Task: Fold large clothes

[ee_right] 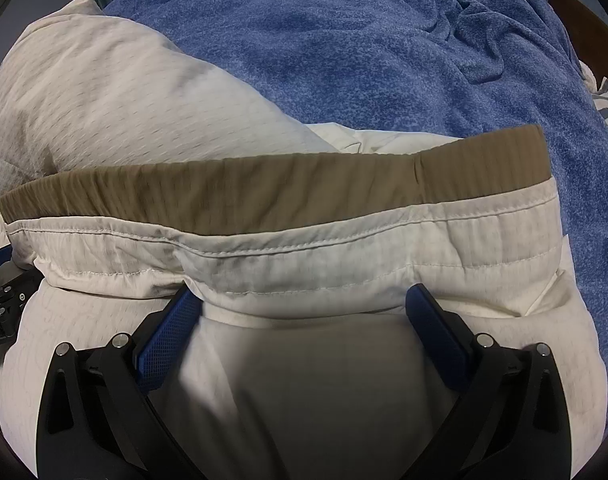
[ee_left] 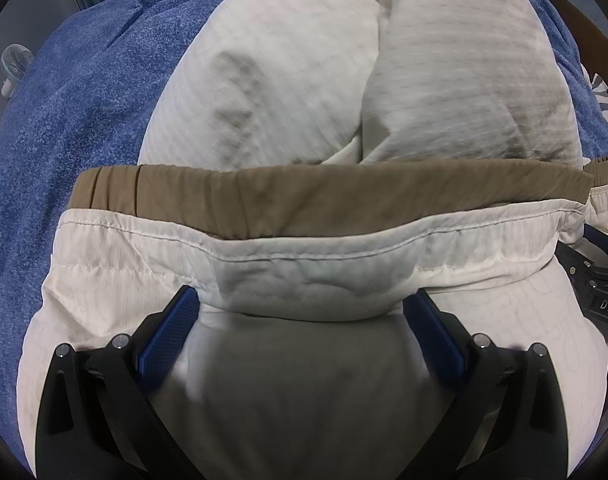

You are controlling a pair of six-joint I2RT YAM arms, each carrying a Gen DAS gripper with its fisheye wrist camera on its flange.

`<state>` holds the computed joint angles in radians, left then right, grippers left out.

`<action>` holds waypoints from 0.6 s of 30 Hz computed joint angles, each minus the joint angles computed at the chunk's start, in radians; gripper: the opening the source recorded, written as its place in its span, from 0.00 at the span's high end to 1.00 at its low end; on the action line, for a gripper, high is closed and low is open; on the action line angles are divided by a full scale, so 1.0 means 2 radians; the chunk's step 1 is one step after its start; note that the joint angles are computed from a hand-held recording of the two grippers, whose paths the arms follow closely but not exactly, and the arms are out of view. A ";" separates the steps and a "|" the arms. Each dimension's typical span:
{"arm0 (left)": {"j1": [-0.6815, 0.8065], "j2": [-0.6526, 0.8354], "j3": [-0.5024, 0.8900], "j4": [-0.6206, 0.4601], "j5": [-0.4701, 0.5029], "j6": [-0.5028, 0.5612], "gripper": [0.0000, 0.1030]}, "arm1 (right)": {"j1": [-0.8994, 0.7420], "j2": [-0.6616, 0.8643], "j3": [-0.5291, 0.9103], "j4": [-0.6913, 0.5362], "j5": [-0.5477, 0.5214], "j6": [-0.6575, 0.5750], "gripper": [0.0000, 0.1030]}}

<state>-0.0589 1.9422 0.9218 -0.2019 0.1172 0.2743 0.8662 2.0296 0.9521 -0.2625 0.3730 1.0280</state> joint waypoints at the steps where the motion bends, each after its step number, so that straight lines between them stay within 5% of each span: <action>1: 0.003 -0.006 -0.011 0.014 0.005 0.001 0.05 | 0.001 -0.002 -0.004 0.005 0.003 0.002 0.05; 5: 0.026 -0.061 -0.078 0.066 0.036 0.006 0.06 | 0.036 -0.027 -0.038 0.034 0.058 0.022 0.05; 9: 0.094 -0.176 -0.149 0.037 0.115 0.061 0.06 | 0.086 -0.114 -0.104 0.042 0.088 0.037 0.07; 15: 0.230 -0.272 -0.197 -0.071 0.190 0.219 0.06 | 0.253 -0.187 -0.142 -0.098 0.173 0.167 0.07; 18: 0.259 -0.286 -0.235 -0.036 0.175 0.270 0.06 | 0.298 -0.151 -0.138 -0.142 0.175 0.231 0.07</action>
